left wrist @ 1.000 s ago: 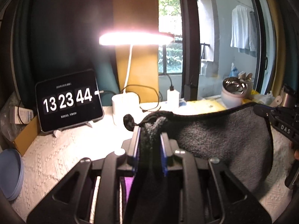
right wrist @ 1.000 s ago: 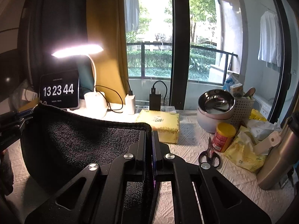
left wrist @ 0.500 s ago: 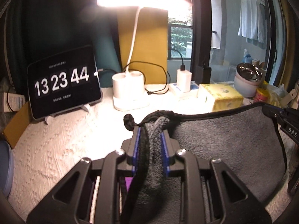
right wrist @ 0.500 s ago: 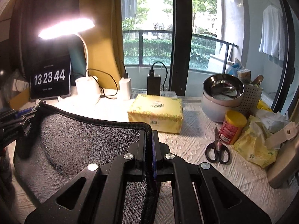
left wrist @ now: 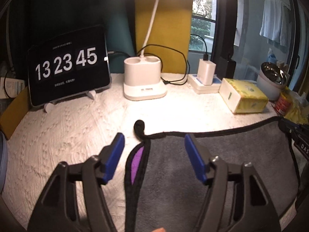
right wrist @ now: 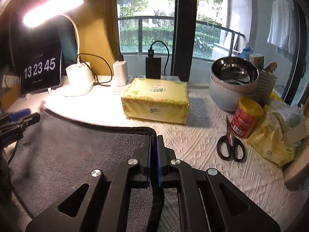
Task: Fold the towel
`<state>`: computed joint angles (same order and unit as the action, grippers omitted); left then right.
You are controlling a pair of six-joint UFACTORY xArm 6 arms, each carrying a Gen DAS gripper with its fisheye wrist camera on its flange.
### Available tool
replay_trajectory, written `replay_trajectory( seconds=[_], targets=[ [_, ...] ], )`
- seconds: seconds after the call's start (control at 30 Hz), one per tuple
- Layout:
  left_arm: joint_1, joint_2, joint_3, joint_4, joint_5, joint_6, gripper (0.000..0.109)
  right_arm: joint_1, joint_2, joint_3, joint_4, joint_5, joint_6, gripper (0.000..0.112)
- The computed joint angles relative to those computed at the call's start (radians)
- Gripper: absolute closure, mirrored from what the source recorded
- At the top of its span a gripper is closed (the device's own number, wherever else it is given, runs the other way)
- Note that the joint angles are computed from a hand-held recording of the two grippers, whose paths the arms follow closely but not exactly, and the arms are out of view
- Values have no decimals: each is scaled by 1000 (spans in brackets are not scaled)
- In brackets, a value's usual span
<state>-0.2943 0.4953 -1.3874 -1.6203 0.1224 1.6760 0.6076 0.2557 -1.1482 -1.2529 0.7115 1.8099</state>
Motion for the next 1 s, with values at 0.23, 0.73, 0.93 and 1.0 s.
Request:
replay_trajectory(
  seconds=[0.23,0.73,0.93,1.0],
  targets=[
    [5,-29,24,-12,23,9,37,2,7,-10,28,5,-19,106],
    [28,-198,157,-197,72,214,36,74,-58,3,38,100,17,76],
    [40,-290,234,-259,93,289,36,119,-96,18,43,147,27,76],
    [45,-321,261,-273,98,305,36,136,-111,24,44,167,28,76]
  ],
)
